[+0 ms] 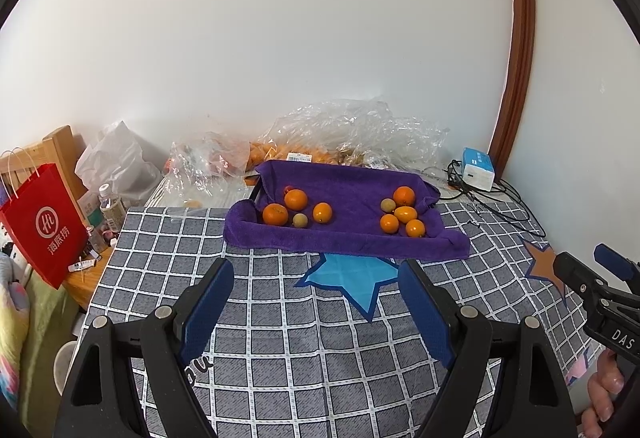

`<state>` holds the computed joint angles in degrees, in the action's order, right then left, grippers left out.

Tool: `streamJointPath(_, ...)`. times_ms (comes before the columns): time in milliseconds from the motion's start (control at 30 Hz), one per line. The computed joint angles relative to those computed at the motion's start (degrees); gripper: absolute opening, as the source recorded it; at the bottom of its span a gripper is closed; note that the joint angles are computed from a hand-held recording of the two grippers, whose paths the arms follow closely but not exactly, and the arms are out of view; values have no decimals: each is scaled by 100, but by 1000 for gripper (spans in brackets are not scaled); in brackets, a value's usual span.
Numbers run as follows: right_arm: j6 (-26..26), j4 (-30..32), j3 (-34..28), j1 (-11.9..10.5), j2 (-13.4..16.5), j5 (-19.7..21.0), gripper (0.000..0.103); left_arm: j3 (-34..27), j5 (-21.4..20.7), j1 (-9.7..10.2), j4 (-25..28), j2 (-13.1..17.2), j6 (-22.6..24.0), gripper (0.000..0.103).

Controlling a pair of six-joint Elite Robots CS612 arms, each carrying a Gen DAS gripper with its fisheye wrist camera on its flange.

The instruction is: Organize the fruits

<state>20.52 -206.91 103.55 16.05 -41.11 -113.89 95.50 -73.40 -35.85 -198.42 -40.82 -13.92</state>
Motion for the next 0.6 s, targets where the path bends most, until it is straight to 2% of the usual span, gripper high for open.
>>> streamJointPath(600,-41,13,-8,12,8,5,97,12,-40,16,-48,3,-38,84)
